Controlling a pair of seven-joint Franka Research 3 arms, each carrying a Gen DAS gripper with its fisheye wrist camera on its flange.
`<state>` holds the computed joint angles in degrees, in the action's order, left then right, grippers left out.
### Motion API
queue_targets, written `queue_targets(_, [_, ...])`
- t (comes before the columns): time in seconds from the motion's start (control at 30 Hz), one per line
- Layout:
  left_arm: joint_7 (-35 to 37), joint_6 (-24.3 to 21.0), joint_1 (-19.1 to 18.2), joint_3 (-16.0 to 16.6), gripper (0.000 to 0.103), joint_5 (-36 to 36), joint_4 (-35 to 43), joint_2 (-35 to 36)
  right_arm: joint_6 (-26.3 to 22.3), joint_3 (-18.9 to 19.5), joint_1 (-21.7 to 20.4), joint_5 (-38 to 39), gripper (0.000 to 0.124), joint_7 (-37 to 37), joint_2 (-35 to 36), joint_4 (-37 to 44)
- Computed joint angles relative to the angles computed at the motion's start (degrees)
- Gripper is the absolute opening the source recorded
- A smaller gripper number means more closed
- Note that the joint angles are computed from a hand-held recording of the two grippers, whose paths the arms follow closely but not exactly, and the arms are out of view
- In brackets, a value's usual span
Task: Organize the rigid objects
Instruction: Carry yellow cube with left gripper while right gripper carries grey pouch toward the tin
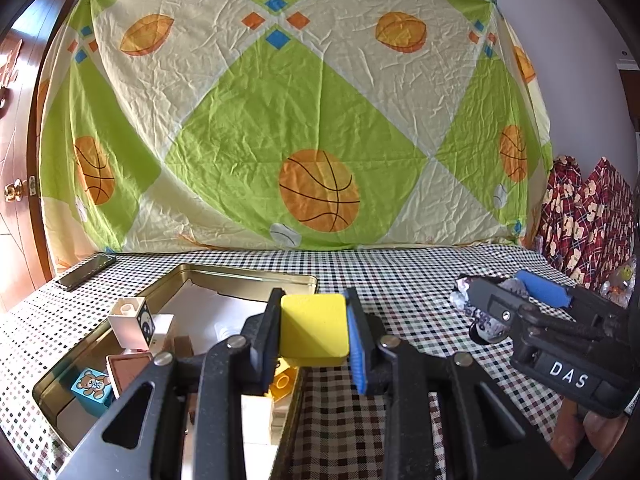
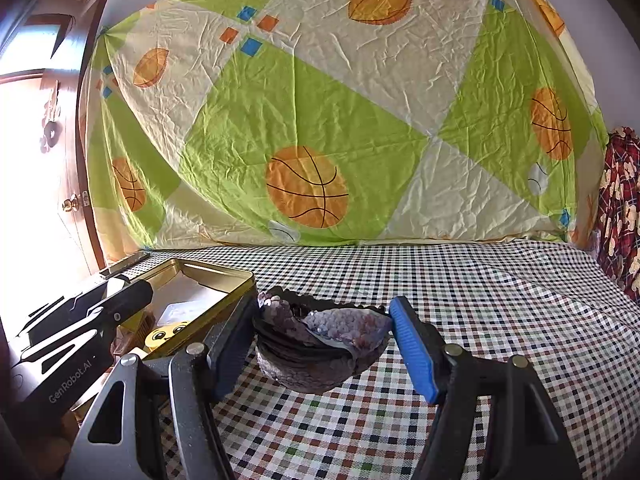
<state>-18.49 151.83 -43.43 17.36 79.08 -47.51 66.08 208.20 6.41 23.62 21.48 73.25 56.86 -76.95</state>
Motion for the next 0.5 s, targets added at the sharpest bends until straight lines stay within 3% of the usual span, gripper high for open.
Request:
queue_targets(0.27, [-4.7, 0.1, -0.9, 0.6, 0.028, 3.4, -4.4, -2.7, 0.0, 0.5, 0.2, -1.0, 0.07, 0.4, 0.0, -0.1])
queue_targets(0.5, [-9.0, -0.6, -0.8, -0.3, 0.028, 7.9, -8.3, -5.1, 2.2, -1.4, 3.0, 1.7, 0.07, -2.4, 0.6, 0.7])
